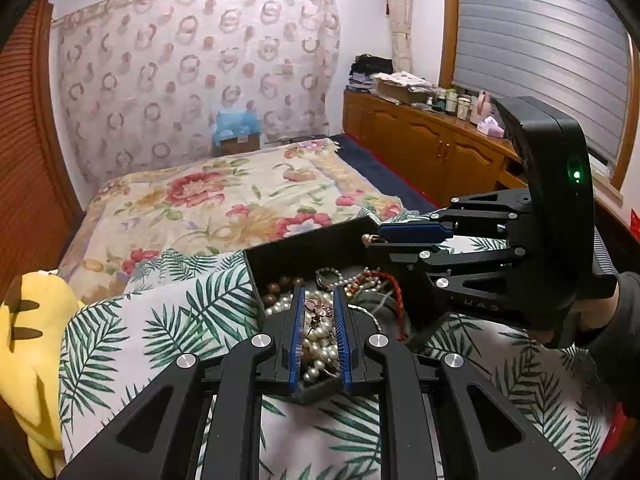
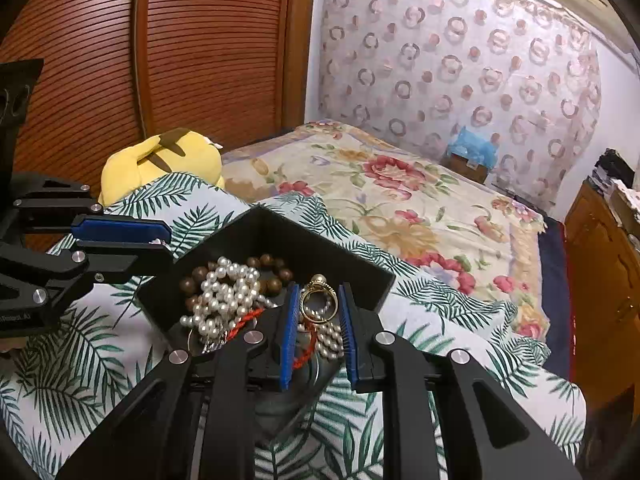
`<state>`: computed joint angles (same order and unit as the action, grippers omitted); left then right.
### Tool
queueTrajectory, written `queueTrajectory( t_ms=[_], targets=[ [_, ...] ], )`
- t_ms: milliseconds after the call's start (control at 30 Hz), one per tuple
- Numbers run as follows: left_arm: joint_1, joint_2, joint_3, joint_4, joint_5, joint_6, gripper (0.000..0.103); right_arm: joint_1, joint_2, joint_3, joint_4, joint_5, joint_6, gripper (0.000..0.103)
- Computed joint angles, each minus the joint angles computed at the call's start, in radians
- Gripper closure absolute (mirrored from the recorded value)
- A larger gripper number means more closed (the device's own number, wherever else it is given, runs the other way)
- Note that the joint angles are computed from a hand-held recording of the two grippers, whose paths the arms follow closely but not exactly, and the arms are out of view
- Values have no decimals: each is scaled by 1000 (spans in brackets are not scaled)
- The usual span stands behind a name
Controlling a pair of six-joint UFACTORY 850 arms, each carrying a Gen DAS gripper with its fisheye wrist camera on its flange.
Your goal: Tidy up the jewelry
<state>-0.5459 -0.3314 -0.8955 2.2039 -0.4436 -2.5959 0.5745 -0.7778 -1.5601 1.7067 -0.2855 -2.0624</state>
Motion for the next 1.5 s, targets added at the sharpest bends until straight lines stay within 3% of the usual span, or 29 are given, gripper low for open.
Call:
queueTrajectory(
  t_ms=[233,300,333,1067,1133,1267,1333,1500],
  targets=[
    [23,-31,-33,9,28,-6,90,-5,-41,-60,-56,-7,73,80],
    [28,-36,-39,9,33,-6,90,-7,-39,-55,-19,-12,34,63],
    [30,-38,-41,14,36,-11,90,-8,-38,-53,-10,-20,25,61],
    [64,-122,-153,0,93,-1,88,-52,59,102,290,-19,-218,61],
    [62,-122,-152,-19,91,11,73,-54,64,111,304,-20,-222,61],
    [44,-107,-131,-95,65,63,56,-58,79,142,366,-28,-249,61],
    [30,-93,-112,-146,36,94,33,-60,88,158,393,-33,-261,61],
    [-7,-39,-50,-214,-10,101,13,-52,134,229,528,-36,-340,61]
  ],
)
